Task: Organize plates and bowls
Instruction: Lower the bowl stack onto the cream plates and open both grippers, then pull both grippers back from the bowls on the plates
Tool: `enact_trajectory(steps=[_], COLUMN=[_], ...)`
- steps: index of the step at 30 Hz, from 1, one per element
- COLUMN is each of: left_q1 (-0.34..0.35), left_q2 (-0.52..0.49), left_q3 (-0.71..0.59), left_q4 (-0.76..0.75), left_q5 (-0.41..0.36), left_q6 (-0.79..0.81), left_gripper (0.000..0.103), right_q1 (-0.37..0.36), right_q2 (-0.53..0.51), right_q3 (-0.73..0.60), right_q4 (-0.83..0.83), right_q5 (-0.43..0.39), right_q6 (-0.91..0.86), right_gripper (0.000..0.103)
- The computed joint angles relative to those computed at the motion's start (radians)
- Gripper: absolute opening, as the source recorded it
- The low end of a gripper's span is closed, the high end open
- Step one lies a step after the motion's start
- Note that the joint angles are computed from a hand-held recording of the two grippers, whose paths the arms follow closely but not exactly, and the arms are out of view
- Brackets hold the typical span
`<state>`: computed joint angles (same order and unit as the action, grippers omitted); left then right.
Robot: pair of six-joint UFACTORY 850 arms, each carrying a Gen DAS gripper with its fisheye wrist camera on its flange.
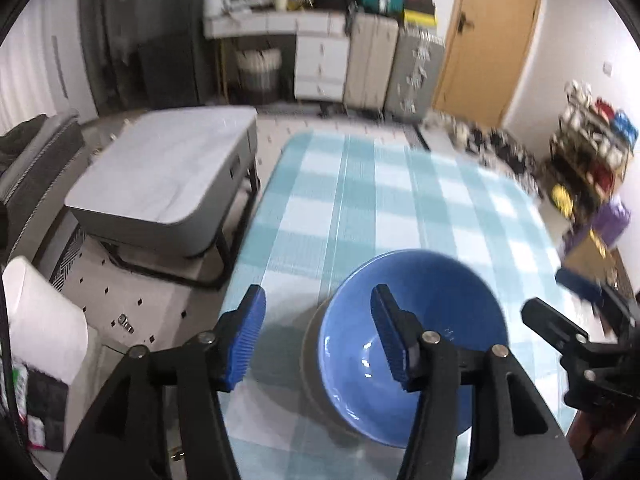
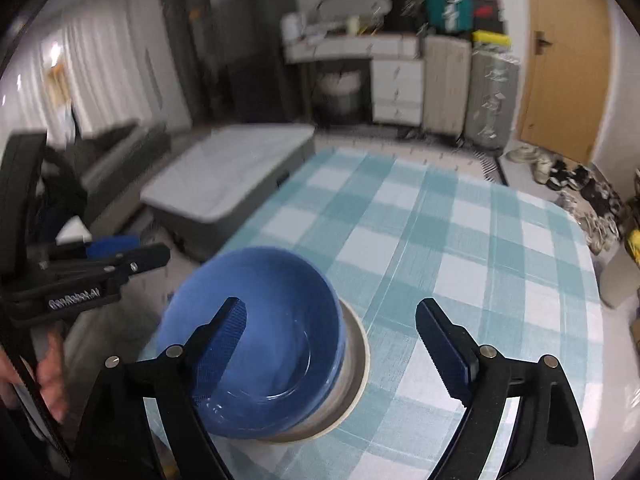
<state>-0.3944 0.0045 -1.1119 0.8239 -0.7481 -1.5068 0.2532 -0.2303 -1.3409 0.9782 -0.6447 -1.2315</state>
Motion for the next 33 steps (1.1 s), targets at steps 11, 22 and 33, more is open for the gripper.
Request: enact_trajectory(steps=[11, 22, 33], left_q1=[-0.231, -0.307, -0.342], left_q2=[0.014, 0.004, -0.009], left_q3=[0.068, 0.129, 0.117], left_q4=[0.395, 0.425, 0.459], left_q5=[-0.223, -0.240, -0.254], left_q6=[-0.404, -0.519, -0.524], left_gripper=[0.103, 0.103, 0.103], right_q1=[-0.130, -0.158, -0.150], right_q2=[0.117, 0.251, 0.270], right_q3=[0.197, 0.436, 0.464], right_q4=[0.274, 0.607, 0.626], right_q5=[0.043, 0.144, 0.144], right_q6=[-0.182, -0.625, -0.662], right_gripper=[0.101, 0.102, 0.102])
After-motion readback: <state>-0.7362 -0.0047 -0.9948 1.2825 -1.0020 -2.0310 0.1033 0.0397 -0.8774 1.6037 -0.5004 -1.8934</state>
